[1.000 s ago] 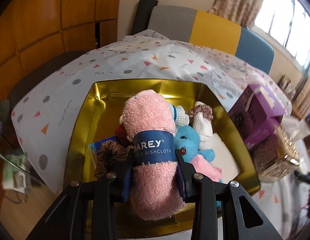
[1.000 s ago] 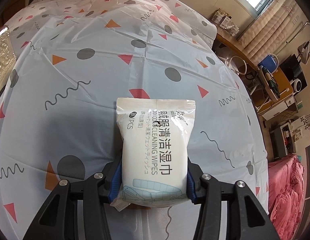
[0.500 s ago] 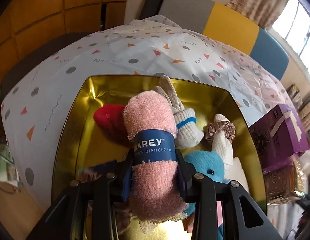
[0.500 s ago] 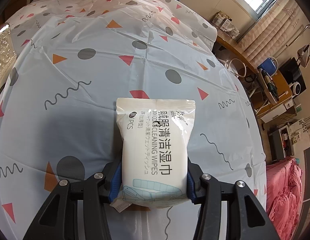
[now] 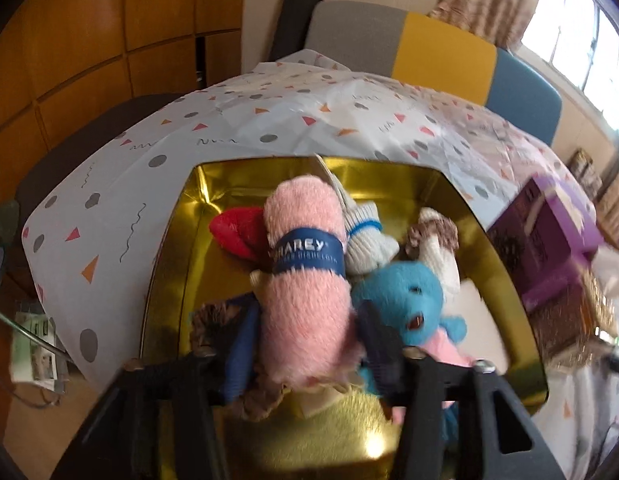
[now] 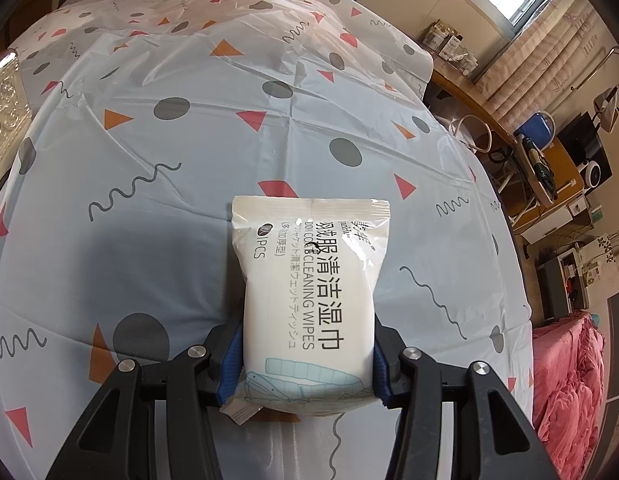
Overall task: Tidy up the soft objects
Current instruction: 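Carry the pink dishcloth roll into the gold tray and open the left gripper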
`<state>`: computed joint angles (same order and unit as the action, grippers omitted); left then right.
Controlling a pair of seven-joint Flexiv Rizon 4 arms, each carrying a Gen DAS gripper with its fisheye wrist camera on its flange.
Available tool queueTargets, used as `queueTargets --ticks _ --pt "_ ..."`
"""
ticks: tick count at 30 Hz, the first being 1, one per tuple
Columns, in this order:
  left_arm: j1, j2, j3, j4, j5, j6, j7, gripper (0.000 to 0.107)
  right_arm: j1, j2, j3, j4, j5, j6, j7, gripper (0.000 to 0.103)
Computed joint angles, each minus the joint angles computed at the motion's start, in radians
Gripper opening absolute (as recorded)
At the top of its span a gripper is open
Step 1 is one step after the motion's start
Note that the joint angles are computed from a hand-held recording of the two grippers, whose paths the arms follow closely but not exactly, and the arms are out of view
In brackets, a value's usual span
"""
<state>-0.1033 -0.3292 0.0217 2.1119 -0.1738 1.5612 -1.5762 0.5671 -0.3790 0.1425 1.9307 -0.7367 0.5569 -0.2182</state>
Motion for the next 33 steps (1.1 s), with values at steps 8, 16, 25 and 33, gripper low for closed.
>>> queueTargets --ticks 8,16,25,33 --pt "0.085 0.052 -0.138 0.075 -0.041 0.029 0.13 0.032 0.004 -0.003 0.0 -0.003 -0.005 -0.009 -0.003 0.051" --pt "0.007 0.044 -0.035 0.065 -0.04 -0.046 0.093 0.038 0.005 -0.002 0.001 -0.004 -0.002 -0.012 -0.004 0.051" --pt "-0.061 0.061 0.037 0.063 0.02 0.04 0.011 0.055 -0.002 0.002 0.002 -0.001 0.013 0.003 0.009 0.051" --pt "-0.151 0.084 0.155 0.053 0.149 0.068 -0.109 0.059 -0.015 0.01 0.003 0.009 0.035 0.033 0.028 0.051"
